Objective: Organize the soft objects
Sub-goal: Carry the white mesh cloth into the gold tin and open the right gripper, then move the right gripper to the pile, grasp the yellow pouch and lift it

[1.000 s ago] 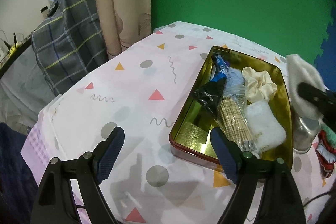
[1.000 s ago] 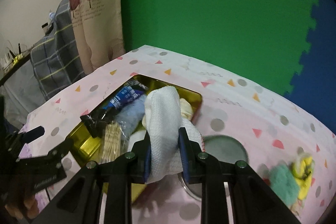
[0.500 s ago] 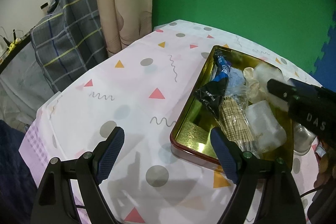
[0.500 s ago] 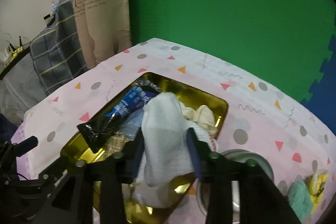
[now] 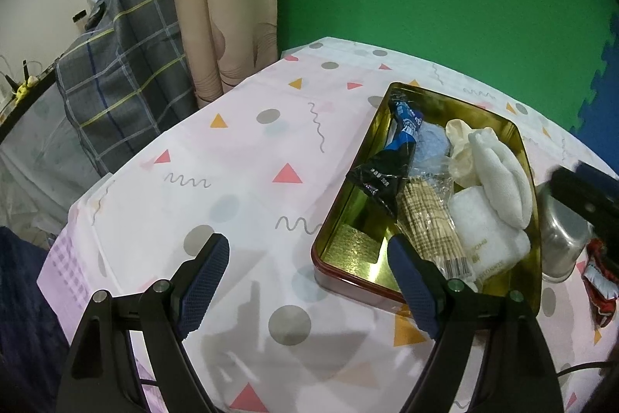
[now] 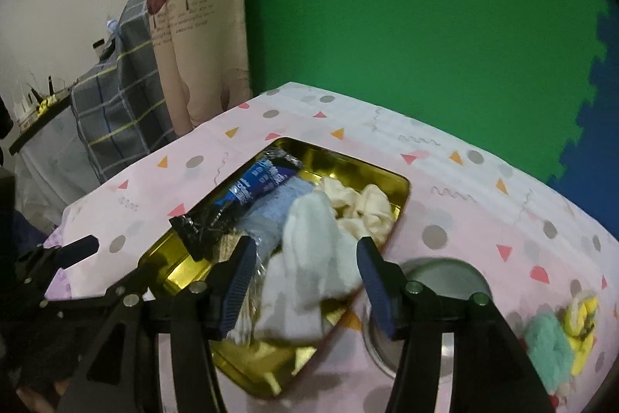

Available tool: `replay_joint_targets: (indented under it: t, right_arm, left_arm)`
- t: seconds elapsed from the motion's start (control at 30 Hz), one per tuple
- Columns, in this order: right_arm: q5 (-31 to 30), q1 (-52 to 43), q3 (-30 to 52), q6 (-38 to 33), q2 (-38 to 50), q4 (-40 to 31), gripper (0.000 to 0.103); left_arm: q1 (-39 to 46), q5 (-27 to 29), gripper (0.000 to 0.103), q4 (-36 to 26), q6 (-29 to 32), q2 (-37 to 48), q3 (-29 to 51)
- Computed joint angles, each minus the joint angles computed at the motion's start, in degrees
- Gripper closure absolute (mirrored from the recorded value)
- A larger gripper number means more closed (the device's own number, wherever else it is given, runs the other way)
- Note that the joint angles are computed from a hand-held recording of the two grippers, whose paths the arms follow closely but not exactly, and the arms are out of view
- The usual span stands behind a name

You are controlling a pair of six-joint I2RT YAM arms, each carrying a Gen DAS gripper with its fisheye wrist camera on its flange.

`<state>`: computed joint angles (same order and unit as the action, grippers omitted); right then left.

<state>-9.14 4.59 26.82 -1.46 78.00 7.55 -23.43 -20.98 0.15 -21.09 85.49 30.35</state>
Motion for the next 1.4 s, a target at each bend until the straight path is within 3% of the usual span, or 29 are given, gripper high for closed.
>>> replay_joint_targets:
  t: [0.17, 0.33, 0.63, 0.83, 1.13, 1.4]
  right_arm:
    - [-3.84, -8.77, -5.02, -3.93, -8.01, -3.66, 0.047]
    - [-10.00, -24.89, -6.29, -12.18, -11.32, -8.19, 0.048]
    - [-16.22, -50.16, 0.42, -23.29, -1.43, -7.82, 0.047]
    - [-15.19, -52.87, 3.91, -25.64, 7.15, -4.11, 0.047]
    - [-9.33, -48.13, 7.27, -24.89, 18.83, 3.36, 0.048]
    - [-7.38, -46.11, 10.77, -24.37, 25.94, 5.54, 0.047]
  left_arm:
    - [-0.70, -0.88, 0.022, 0.02, 0.22, 0.24, -0.03]
    - [-1.15, -1.67, 0.022, -0.01, 0.25, 0.08, -0.15]
    - [-2.17, -2.94, 0.022, -0.08, 0.95, 0.46, 0.08]
    - [-3.00, -3.86, 0.021, 0.38, 1.71, 1.17, 0.31]
    - [-3.65, -4.16, 0.021, 0.37, 2.14, 2.27, 0.83]
    - [-3.98, -4.39, 0.021, 0.32, 2.29, 3.30, 1.28]
